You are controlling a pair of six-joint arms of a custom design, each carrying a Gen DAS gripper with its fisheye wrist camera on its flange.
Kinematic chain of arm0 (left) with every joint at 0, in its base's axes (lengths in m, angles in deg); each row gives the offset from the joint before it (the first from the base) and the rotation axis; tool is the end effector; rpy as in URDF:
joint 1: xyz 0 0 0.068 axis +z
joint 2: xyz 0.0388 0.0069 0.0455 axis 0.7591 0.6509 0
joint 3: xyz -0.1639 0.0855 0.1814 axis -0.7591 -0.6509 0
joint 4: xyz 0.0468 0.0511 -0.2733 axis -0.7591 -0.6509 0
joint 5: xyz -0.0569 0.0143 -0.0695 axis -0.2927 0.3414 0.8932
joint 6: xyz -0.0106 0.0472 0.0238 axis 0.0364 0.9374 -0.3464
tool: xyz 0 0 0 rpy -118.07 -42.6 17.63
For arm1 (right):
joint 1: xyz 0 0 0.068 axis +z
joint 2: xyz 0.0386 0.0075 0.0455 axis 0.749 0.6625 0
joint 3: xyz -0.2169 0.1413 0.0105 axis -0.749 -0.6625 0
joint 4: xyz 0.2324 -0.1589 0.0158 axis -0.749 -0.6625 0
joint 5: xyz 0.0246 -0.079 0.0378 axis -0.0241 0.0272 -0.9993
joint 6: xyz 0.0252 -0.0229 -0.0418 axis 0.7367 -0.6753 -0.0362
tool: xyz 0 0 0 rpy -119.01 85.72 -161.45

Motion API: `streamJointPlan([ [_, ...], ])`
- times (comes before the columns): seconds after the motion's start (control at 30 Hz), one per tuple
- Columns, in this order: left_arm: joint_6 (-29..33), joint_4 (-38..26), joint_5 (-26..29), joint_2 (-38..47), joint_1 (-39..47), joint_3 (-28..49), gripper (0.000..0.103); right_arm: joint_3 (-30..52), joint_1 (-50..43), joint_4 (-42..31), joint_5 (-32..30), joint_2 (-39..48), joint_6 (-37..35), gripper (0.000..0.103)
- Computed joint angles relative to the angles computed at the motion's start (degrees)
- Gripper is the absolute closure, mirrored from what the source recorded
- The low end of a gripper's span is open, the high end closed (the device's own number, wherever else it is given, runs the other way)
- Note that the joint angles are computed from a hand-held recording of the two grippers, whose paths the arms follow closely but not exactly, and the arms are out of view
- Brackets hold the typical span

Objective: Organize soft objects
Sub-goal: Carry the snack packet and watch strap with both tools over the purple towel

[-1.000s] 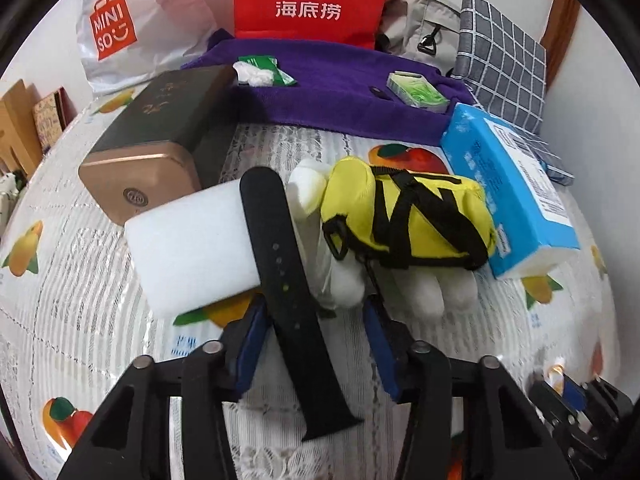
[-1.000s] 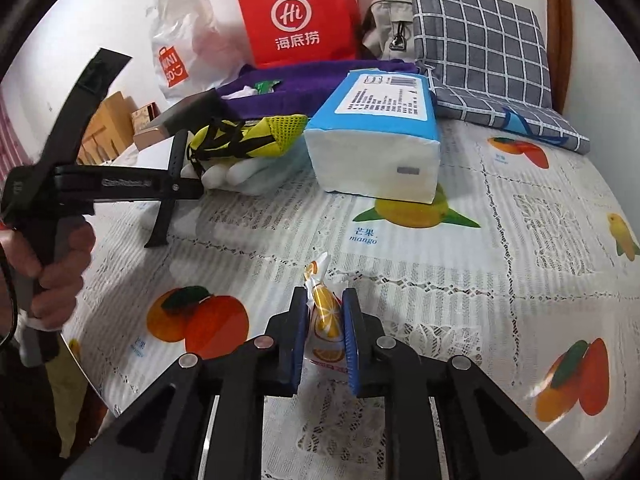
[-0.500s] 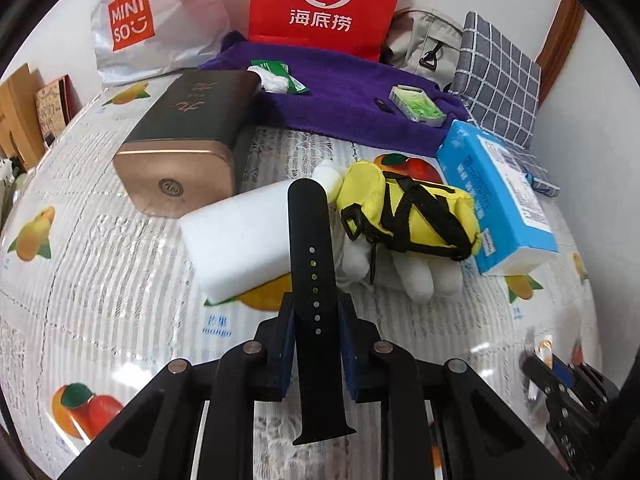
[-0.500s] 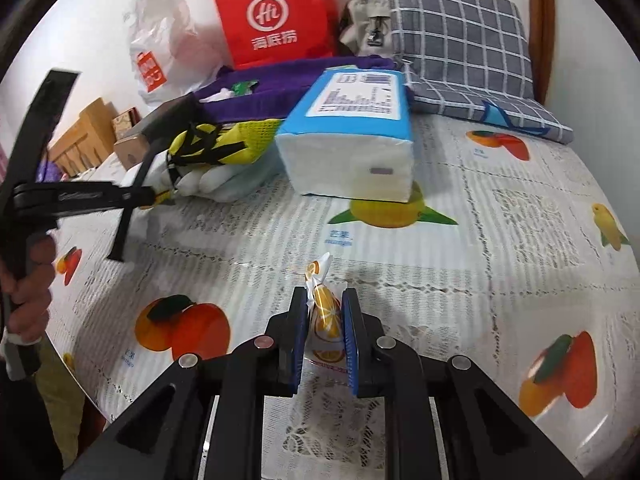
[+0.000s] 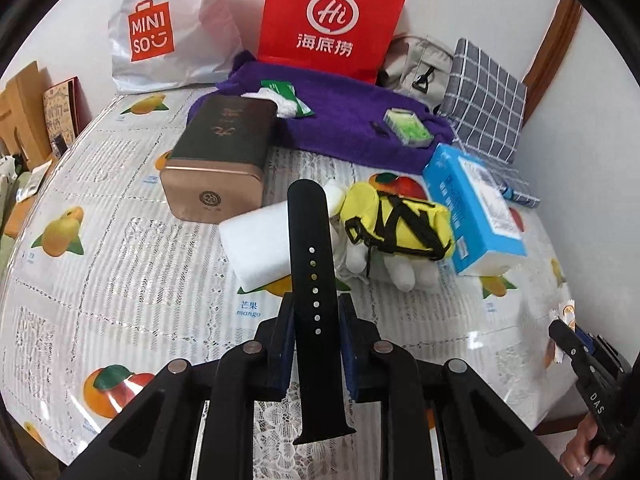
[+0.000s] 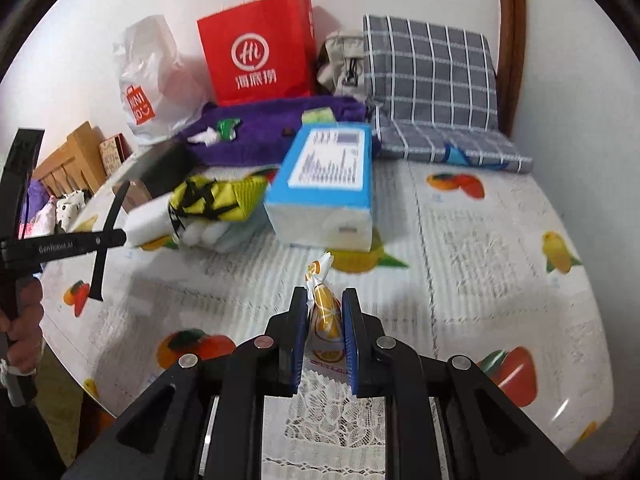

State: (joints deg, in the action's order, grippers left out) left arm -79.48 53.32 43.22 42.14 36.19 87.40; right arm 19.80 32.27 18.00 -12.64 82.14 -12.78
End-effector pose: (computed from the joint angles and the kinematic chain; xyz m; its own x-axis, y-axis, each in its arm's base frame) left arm 0.2586 -0.0629 0.0755 -0.8369 -0.1181 -0.5344 0.0068 0.9741 -0.2260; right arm 0.2059 -0.0482 0.0496 -0.6815 -0.0859 -0.7268 -0.1492 0.9885 0.0231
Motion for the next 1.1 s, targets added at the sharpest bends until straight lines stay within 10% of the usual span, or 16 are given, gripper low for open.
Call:
streamJointPlan([
  [0.57,4.63,-12.50,2.39,-15.73,4.46,1.56,0.084,2.99,5.96,-19.69,0.88,-22.81,5.98,0.086],
  [1.1,5.83,-16.61,5.39,-14.98,8.08,9.83,0.084,14.64,11.16,-23.89,3.40,-18.40,7.66,0.086],
])
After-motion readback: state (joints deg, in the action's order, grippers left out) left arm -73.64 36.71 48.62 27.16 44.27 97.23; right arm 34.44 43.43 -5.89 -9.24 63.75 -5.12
